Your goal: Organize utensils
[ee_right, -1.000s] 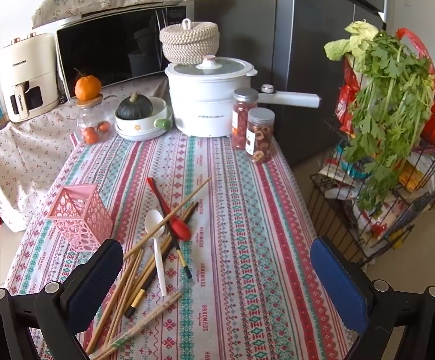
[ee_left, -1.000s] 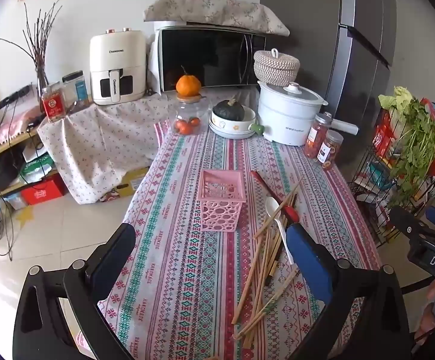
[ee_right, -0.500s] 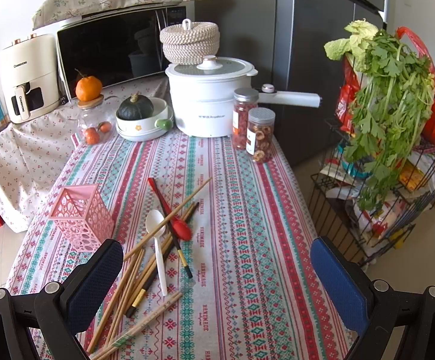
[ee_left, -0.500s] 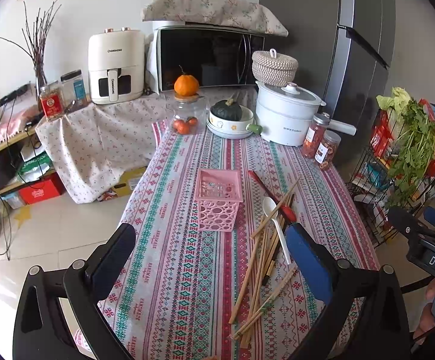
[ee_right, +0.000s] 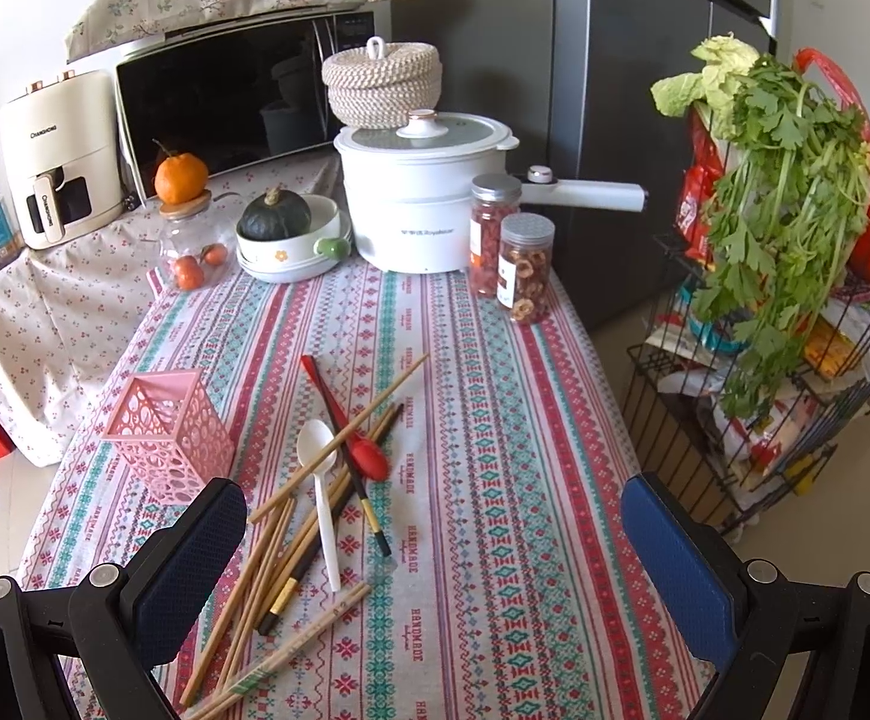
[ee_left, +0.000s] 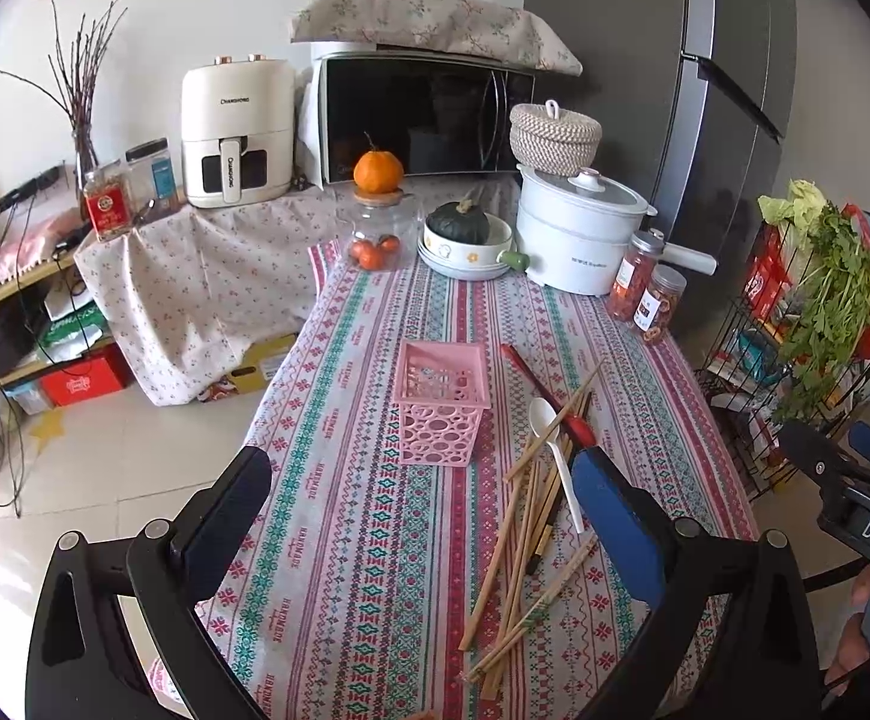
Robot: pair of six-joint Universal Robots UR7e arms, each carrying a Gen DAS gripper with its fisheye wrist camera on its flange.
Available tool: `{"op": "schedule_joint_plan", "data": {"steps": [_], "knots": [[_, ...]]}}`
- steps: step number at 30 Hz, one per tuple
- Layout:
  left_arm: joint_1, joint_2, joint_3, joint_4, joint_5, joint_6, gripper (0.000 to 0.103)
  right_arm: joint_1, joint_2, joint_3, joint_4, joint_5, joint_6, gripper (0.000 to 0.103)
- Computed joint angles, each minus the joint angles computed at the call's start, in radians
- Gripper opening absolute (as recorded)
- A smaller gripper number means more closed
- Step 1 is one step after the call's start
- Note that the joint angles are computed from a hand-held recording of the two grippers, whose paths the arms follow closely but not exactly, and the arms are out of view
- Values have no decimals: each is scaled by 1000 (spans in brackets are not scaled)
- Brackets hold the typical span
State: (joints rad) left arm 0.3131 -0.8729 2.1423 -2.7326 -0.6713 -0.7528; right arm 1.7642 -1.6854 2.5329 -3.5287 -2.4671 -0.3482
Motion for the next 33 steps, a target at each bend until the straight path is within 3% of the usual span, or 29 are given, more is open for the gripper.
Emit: {"op": "schedule_joint_plan", "data": {"steps": [33], "knots": [[2, -17, 1, 0, -3, 0, 102, -12, -12, -5, 35, 13, 25, 102]]}}
